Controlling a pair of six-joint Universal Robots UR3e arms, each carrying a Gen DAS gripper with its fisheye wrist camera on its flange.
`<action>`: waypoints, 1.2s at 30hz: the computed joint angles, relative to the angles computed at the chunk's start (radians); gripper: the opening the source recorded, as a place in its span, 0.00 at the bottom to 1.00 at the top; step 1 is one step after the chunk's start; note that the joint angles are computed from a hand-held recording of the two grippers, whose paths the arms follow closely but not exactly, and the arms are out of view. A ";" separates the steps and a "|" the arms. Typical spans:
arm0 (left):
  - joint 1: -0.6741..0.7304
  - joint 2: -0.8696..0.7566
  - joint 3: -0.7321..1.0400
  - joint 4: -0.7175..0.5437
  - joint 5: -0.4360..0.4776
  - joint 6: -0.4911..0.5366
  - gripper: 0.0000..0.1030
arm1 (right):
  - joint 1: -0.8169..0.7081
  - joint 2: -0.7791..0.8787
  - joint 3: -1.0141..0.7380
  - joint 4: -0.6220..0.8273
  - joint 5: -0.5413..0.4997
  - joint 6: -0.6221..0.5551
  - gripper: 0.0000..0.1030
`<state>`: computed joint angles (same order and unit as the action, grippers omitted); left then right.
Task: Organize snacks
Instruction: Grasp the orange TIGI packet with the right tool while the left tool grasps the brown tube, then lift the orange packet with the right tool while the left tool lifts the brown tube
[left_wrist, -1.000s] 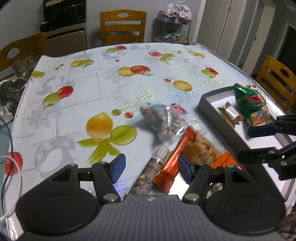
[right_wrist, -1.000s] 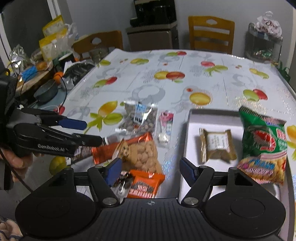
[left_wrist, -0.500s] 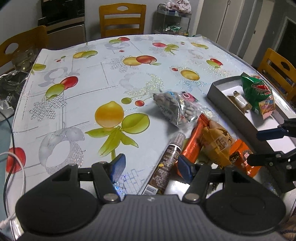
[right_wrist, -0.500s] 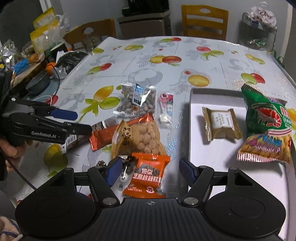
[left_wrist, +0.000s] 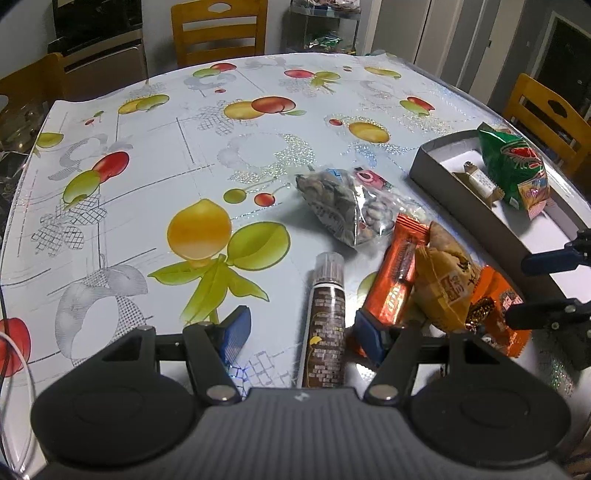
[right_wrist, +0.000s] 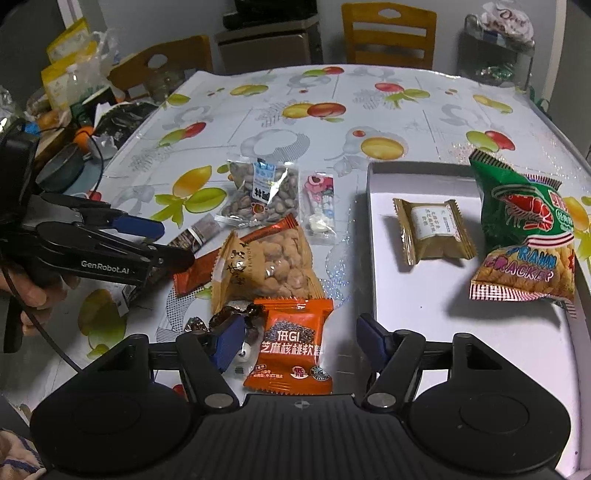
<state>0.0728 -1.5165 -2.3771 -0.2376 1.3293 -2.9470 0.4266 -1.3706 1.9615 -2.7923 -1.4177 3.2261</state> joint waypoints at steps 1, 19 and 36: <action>0.001 0.000 -0.001 0.001 -0.002 0.002 0.60 | 0.002 0.006 -0.003 0.002 -0.003 0.004 0.64; -0.025 -0.014 -0.024 0.066 0.013 -0.014 0.52 | 0.029 0.054 -0.043 0.033 -0.022 -0.023 0.50; 0.009 0.010 -0.085 0.132 0.017 -0.035 0.24 | 0.042 0.076 -0.049 0.020 -0.040 -0.073 0.38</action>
